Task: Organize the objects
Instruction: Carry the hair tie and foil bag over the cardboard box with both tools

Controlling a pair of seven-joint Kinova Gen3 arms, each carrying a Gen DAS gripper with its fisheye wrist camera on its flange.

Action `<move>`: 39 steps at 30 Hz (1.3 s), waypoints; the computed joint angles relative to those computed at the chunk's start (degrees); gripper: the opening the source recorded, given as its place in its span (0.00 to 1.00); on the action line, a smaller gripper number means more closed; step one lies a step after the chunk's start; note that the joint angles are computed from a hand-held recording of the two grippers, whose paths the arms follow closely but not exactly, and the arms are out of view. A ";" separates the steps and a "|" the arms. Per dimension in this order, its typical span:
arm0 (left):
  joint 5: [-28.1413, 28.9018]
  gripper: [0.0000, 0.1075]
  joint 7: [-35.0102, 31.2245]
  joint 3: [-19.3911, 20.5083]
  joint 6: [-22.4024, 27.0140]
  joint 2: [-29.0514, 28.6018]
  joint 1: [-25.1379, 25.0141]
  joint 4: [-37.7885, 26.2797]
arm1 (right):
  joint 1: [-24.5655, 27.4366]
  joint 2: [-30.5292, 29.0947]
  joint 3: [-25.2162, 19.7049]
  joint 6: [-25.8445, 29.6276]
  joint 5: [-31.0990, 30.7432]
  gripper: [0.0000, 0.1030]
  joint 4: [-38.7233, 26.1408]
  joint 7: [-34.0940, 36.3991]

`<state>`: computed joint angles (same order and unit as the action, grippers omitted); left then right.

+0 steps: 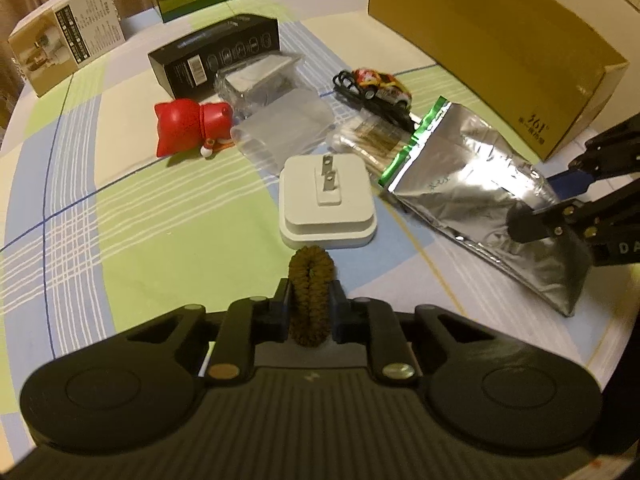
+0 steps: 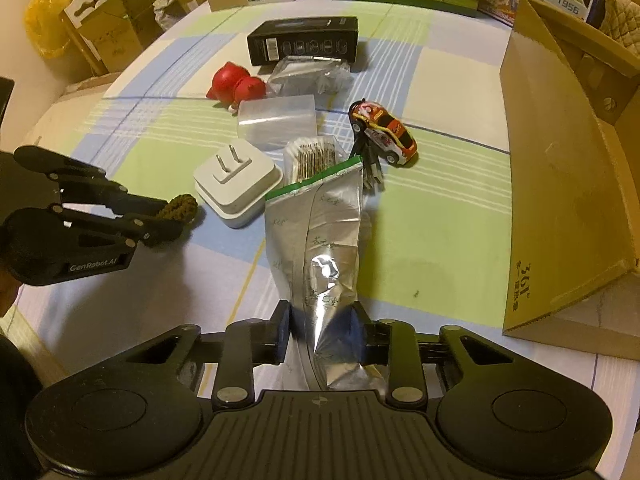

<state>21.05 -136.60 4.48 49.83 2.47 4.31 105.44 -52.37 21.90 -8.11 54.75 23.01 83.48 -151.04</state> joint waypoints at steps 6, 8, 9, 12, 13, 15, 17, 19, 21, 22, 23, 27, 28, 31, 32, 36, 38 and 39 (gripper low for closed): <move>0.44 0.14 2.87 -0.33 1.42 -2.37 0.26 -0.27 | -1.30 -1.58 0.26 0.37 2.06 0.25 0.36 -3.06; 0.67 0.14 4.33 -0.49 2.03 -3.27 0.43 -0.43 | -1.69 -2.11 0.18 0.77 2.92 0.25 0.29 -4.20; 0.95 0.14 4.97 -0.61 2.39 -3.83 0.50 -0.48 | -1.91 -2.37 0.12 1.05 3.42 0.25 0.14 -4.77; 1.07 0.14 7.08 -0.70 3.31 -5.64 1.02 -0.71 | -2.80 -3.15 -0.08 2.27 5.29 0.25 -0.46 -6.61; 1.03 0.14 7.84 -0.67 3.59 -6.13 1.28 -0.87 | -3.07 -3.45 -0.17 2.71 5.96 0.25 -0.67 -7.21; 1.00 0.14 9.44 -0.56 4.30 -7.20 1.88 -1.39 | -3.52 -4.15 -0.40 3.46 7.25 0.25 -0.95 -8.53; 0.83 0.14 10.98 -0.36 4.82 -8.15 2.57 -2.10 | -3.94 -4.86 -0.70 4.50 8.55 0.25 -1.37 -9.67; 0.76 0.14 12.55 -0.10 5.45 -9.04 3.36 -3.16 | -4.30 -5.59 -1.07 5.62 9.88 0.25 -1.80 -10.68; 0.67 0.14 14.11 0.22 6.02 -9.82 4.20 -4.35 | -4.56 -6.53 -1.50 6.66 11.28 0.25 -2.06 -11.62; 0.54 0.14 14.72 0.40 6.30 -10.13 4.64 -5.01 | -4.68 -6.93 -1.75 7.44 11.98 0.25 -2.38 -11.82; 0.28 0.14 15.46 0.72 6.47 -10.47 5.14 -5.83 | -4.84 -7.29 -1.99 8.38 12.77 0.25 -2.85 -11.97; -0.59 0.14 18.09 1.77 7.25 -10.78 6.98 -9.40 | -5.05 -9.32 -2.95 11.24 15.77 0.25 -3.71 -13.00; -0.82 0.14 18.64 2.07 7.32 -10.74 7.45 -10.24 | -4.86 -9.90 -3.23 11.82 16.34 0.25 -3.85 -13.17; -2.02 0.14 20.68 3.45 7.66 -10.06 9.02 -13.35 | -3.89 -12.08 -4.21 13.40 17.67 0.25 -3.94 -13.44; -2.48 0.14 21.50 4.08 7.74 -9.65 9.65 -14.57 | -3.55 -12.79 -4.54 14.06 18.30 0.25 -3.92 -13.62; -3.95 0.14 24.89 6.20 7.52 -7.77 12.16 -18.70 | -1.66 -15.49 -5.99 17.23 20.46 0.25 -3.86 -13.38; -4.51 0.14 26.21 7.09 6.94 -6.81 13.50 -20.30 | -0.44 -16.96 -6.74 18.73 21.56 0.25 -3.45 -13.27; -4.77 0.14 26.82 7.54 6.62 -6.19 14.20 -21.10 | 0.30 -17.76 -7.11 19.44 21.94 0.25 -3.17 -13.10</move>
